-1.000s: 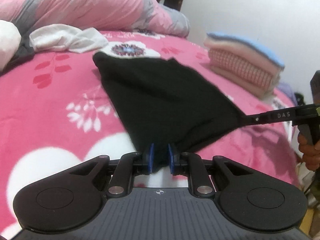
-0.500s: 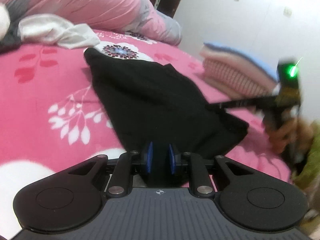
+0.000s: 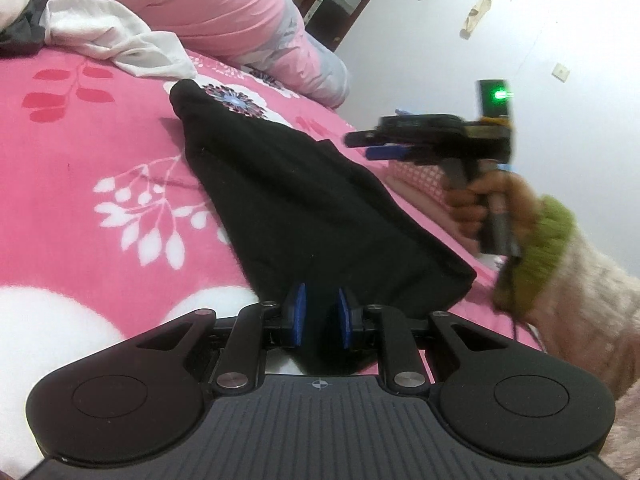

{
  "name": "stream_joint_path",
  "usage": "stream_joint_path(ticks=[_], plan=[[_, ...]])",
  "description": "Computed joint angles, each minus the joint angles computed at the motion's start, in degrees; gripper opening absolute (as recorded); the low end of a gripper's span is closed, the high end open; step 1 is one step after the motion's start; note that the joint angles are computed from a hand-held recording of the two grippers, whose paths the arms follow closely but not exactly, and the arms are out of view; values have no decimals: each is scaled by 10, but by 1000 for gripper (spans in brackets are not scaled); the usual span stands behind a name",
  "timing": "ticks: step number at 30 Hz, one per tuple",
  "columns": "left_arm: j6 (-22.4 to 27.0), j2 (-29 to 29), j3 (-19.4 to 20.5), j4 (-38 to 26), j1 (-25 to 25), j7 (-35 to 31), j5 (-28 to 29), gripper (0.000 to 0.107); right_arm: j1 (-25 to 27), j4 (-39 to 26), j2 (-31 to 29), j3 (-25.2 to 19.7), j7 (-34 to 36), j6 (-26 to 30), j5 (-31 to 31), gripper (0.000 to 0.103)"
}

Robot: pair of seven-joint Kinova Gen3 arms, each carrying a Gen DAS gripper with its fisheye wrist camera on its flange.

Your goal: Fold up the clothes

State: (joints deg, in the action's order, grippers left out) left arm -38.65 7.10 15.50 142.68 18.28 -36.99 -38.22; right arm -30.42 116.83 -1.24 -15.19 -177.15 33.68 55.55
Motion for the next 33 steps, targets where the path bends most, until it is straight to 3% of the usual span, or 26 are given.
stream_joint_path(ticks=[3,5,7,8,13,16,17,18,20,23,26,30,33], plan=[[-15,7,-1,3,-9,12,-13,18,38,5,13,5,22,-67,-16,57],[-20,9,-1,3,-11,15,-15,18,87,13,23,-37,10,-97,7,55],[-22,10,-1,4,-11,15,-15,18,120,17,35,-85,-18,-90,49,37],[-22,9,-1,4,-11,15,-15,18,121,17,34,-99,-35,-72,64,8],[-23,10,-1,3,-12,14,-15,18,87,29,34,-117,-146,15,143,7],[-22,9,0,3,-12,14,-15,18,106,37,51,-117,-184,8,151,14],[-21,9,0,3,-12,14,-15,18,101,42,52,-111,-204,12,165,26],[-20,8,0,3,-11,13,-14,18,98,44,55,-112,-226,24,178,45],[-21,8,-1,3,-10,11,-12,18,83,49,51,-105,-255,56,183,56],[-22,8,-1,4,-10,9,-11,18,75,50,38,-114,-273,99,179,49],[-25,10,-1,6,-9,4,-8,18,61,50,6,-111,-236,114,166,44],[-31,14,-1,7,-9,-3,-1,18,62,39,-12,-123,-143,30,163,34],[-28,12,0,8,-7,-7,4,18,79,22,30,-121,-73,-21,138,22]])
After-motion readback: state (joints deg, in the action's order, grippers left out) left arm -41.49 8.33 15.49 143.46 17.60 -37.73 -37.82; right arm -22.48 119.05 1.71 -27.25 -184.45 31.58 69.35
